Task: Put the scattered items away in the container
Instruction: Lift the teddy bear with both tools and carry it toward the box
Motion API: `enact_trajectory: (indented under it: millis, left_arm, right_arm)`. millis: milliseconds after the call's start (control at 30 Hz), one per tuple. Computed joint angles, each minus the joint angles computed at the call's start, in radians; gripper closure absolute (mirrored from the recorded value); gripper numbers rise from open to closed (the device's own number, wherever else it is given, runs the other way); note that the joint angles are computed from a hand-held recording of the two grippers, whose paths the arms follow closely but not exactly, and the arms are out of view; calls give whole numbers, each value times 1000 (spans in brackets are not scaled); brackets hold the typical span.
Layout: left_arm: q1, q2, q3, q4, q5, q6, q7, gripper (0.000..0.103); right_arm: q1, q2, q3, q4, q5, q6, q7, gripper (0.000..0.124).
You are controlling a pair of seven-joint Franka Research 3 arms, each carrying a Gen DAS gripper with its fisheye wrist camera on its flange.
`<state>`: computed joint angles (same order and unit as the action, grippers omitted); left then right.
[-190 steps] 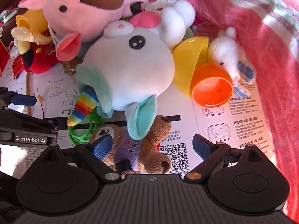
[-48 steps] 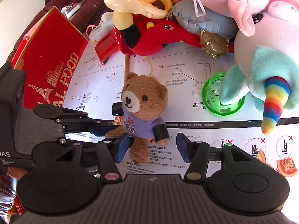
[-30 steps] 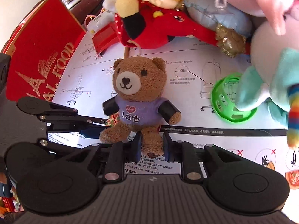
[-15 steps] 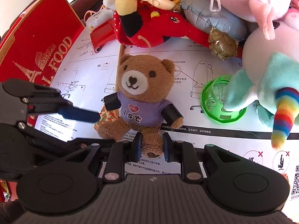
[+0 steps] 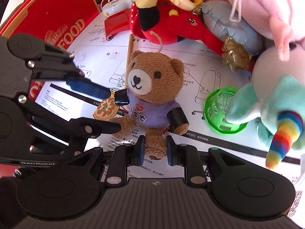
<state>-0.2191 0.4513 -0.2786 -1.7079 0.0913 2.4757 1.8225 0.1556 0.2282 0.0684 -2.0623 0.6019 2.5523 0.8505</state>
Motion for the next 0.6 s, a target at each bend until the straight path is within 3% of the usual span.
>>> enact_trajectory:
  millis: [167, 233, 400, 533, 600]
  left_arm:
    - [11, 42, -16, 41, -46, -52, 8, 51]
    - [7, 54, -11, 42, -53, -51, -10, 85]
    - [9, 56, -10, 30, -58, -29, -45, 85]
    - [21, 57, -18, 29, -70, -29, -29, 85]
    - [22, 58, -18, 28, -68, -27, -21, 85]
  right_arm:
    - [-6, 2, -3, 5, -2, -11, -14, 98]
    - [-11, 0, -1, 3, 11, -14, -27, 98]
    - [-12, 0, -4, 8, 14, -29, -38, 97]
    - [-6, -7, -7, 2, -2, 1, -21, 83]
    - [-3, -10, -5, -1, -6, 11, -24, 85]
